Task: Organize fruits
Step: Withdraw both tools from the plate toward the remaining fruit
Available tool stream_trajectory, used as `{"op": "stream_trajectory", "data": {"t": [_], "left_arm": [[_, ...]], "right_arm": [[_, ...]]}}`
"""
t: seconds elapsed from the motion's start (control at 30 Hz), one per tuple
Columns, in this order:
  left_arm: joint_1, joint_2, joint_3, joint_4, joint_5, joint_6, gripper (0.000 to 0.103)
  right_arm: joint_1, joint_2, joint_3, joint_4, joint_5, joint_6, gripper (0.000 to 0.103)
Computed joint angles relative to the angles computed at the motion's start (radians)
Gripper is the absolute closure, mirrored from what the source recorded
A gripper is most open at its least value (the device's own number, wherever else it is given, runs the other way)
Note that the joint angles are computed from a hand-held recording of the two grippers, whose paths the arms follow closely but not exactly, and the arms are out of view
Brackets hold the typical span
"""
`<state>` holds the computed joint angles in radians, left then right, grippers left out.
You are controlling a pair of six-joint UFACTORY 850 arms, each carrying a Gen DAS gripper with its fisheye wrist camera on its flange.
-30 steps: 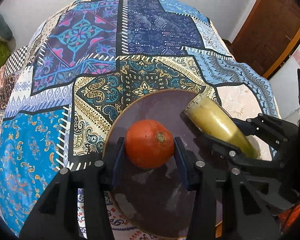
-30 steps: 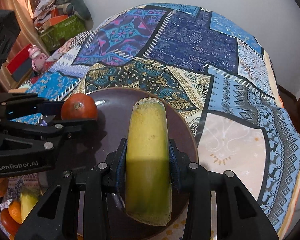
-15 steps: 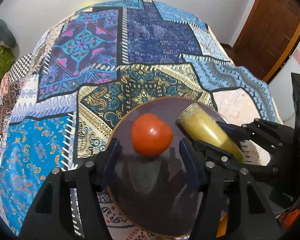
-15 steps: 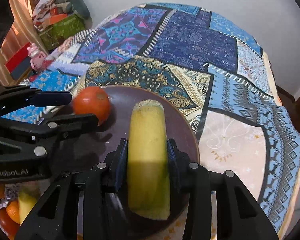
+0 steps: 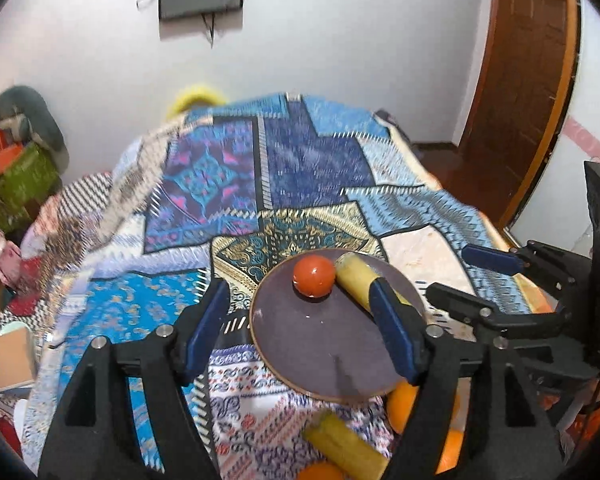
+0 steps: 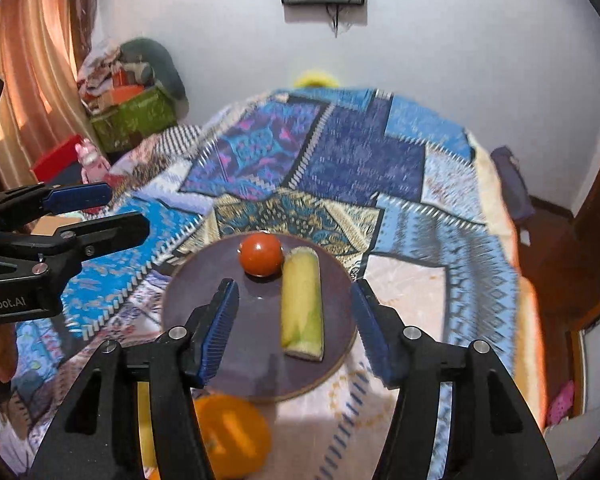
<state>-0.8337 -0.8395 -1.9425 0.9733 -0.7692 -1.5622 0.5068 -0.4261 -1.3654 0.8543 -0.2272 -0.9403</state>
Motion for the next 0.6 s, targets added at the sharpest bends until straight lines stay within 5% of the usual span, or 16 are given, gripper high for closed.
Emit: {"op": "stream_trajectory", "data": {"t": [0.27, 0.6], "left_arm": [[-0.097, 0.123, 0.178, 0.096, -0.041, -0.153, 0.023], [-0.163, 0.172, 0.321, 0.028, -0.014, -0.255, 0.022]], "right_arm": [[0.001, 0.178, 0.206, 0.423, 0.033, -0.389, 0.039], [0.02, 0.291, 0.379, 0.441, 0.046, -0.38, 0.037]]}}
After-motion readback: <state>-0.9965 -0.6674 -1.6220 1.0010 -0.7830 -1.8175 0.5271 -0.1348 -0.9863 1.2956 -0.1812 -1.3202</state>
